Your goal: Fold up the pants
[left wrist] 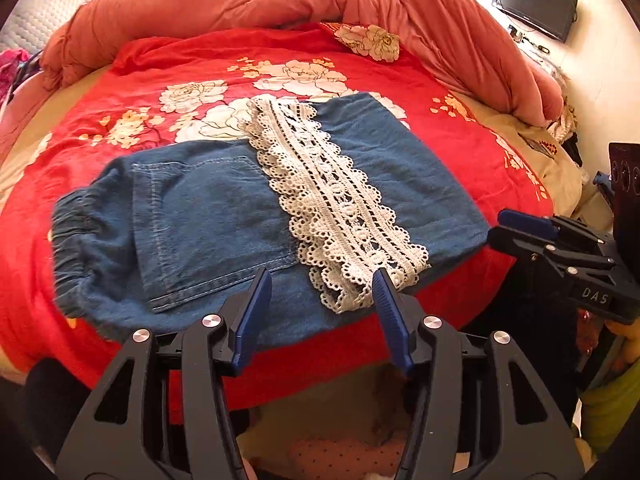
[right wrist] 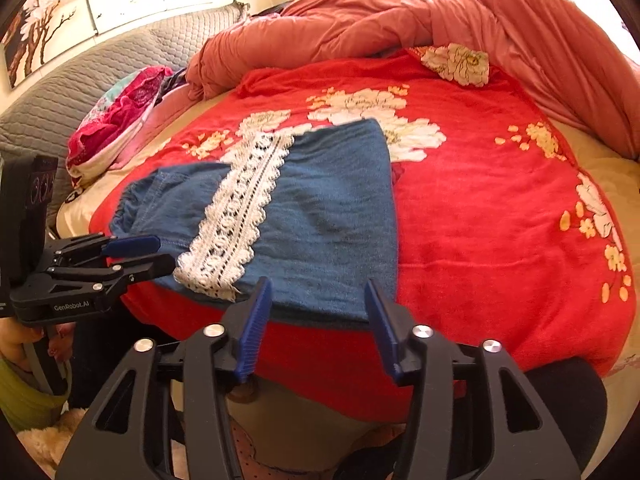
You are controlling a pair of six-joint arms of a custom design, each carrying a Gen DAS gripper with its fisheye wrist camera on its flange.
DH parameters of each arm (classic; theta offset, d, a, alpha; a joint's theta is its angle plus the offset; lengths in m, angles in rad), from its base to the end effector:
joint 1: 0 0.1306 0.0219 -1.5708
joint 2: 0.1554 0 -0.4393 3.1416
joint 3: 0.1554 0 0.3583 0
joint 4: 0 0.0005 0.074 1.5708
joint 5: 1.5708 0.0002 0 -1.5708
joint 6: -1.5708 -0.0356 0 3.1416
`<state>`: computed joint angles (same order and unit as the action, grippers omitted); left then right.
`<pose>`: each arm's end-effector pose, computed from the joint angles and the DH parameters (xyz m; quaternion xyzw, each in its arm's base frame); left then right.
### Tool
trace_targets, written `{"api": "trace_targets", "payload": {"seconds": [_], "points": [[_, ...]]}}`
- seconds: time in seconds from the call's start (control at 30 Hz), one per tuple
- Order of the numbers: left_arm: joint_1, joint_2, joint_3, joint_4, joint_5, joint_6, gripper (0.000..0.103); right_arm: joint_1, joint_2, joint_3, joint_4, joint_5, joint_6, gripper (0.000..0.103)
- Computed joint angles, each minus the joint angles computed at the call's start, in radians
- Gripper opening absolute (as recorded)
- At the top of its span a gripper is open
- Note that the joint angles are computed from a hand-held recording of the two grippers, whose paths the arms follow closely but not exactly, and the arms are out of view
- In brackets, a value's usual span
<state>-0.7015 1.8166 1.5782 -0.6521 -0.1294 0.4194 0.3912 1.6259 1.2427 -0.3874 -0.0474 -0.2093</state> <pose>0.4688 -0.3907 0.3653 0.1109 0.9344 -0.1254 0.3144 0.4844 0.2011 0.3498 -0.0928 0.9161 0.1360 0.3655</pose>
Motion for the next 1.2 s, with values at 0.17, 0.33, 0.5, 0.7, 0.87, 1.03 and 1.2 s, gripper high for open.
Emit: {"api": "trace_targets", "payload": {"seconds": [0.17, 0.33, 0.5, 0.7, 0.87, 1.03, 1.2], "points": [[0.007, -0.042, -0.045, 0.015, -0.032, 0.018, 0.053, 0.018, -0.01, 0.02, 0.004, 0.027, -0.009, 0.063], [0.024, -0.086, -0.096, 0.033, -0.054, 0.037, 0.058, 0.032, -0.004, 0.051, -0.003, 0.032, -0.017, 0.071], [0.045, -0.124, -0.141, 0.052, -0.064, 0.053, 0.059, 0.054, 0.021, 0.112, -0.026, 0.04, -0.011, 0.083], [0.084, -0.161, -0.192, 0.064, -0.072, 0.075, 0.063, 0.078, 0.078, 0.219, -0.058, 0.02, 0.006, 0.083], [0.128, -0.18, -0.235, 0.074, -0.051, 0.113, 0.066, 0.102, 0.159, 0.353, -0.124, 0.023, 0.054, 0.083], [0.173, -0.192, -0.276, 0.097, 0.007, 0.141, 0.066, 0.123, 0.255, 0.51, -0.204, -0.012, 0.123, 0.083], [0.202, -0.185, -0.301, 0.131, 0.094, 0.181, 0.066, 0.142, 0.368, 0.697, -0.333, -0.086, 0.192, 0.083]]}}
